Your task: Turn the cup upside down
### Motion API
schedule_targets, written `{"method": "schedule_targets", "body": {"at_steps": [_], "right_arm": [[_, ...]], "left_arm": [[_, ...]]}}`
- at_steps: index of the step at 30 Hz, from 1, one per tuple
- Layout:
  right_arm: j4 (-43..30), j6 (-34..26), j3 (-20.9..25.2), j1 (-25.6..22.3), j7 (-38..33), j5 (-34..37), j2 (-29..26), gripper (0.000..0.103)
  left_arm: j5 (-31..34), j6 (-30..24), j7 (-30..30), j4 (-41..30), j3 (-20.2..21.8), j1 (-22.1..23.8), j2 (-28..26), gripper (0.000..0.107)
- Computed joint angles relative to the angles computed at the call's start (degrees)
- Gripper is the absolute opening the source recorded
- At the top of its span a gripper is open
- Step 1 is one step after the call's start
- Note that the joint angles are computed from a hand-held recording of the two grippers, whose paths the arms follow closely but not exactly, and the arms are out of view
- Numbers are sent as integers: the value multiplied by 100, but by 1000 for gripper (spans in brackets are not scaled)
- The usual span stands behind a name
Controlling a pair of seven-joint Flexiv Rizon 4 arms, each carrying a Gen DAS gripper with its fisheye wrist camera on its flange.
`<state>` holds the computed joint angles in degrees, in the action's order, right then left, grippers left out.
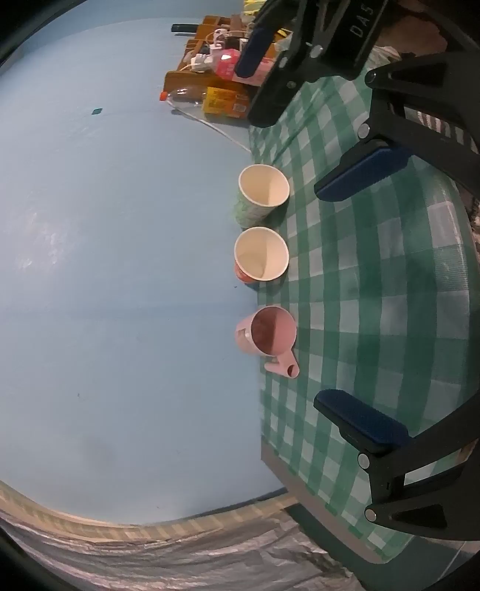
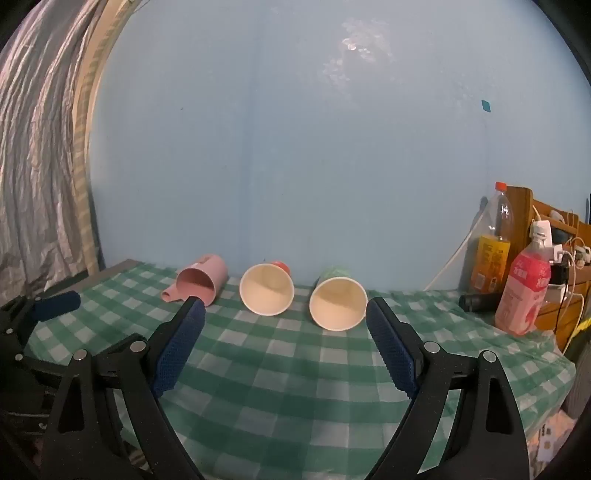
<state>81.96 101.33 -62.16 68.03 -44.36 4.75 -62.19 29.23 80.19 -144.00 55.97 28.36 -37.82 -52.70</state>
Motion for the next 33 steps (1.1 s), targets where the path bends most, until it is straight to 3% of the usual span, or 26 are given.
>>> {"method": "schedule_targets", "body": {"at_steps": [8,13,33], "right_arm": [[21,-13,-20,15,-1,-13,1,88],[101,32,-95,74,27,63,-21,88],[119,-34,-19,37,-3,10,75,88]], "left_arm": [[-38,400,-351,99,253,-20,-15,103],[-75,368,-470,55,574,-202,-83,103],[79,181,-641,25,499,-170,-58,103]]}}
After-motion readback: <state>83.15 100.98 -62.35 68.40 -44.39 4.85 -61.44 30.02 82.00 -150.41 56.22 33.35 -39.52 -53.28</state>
